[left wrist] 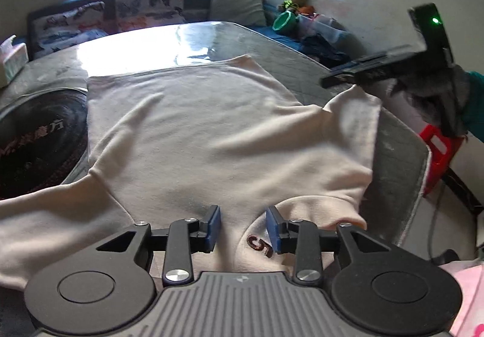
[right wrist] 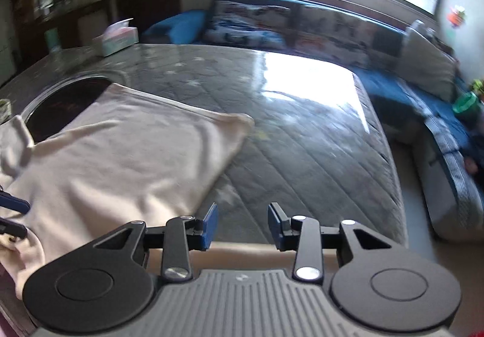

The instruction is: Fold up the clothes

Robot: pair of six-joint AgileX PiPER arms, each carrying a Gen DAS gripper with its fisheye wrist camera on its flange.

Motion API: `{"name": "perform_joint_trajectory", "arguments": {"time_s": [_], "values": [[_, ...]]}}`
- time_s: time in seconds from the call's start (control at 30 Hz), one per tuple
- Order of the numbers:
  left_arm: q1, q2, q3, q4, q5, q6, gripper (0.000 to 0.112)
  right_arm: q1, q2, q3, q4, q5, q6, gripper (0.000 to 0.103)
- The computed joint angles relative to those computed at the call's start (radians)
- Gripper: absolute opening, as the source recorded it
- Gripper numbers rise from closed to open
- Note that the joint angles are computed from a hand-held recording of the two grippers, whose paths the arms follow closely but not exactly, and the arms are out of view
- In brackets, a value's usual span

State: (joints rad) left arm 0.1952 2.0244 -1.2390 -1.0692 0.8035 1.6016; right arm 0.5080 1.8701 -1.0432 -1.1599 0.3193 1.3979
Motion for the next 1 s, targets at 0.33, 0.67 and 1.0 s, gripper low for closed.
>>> {"name": "perform_joint_trajectory", "arguments": {"time_s": [0.33,0.67,1.0], "values": [[0.03,0.212,-0.417,0.088,0.033,-0.368,0.034,-0.026,0.211,-0.35,0.46,0.023,-0.567,0.037],[0.053,0.274,-0.524,0.197,0.059,-0.504,0.022,-0.045,0.322,-0.503,0.669,0.042,-0.83,0.037],[-0.055,0.468,-0.895,0.311,0.126,-0.726,0.023,-0.069,0.402,-0.608,0.765,0.065,-0.935,0.037]]}}
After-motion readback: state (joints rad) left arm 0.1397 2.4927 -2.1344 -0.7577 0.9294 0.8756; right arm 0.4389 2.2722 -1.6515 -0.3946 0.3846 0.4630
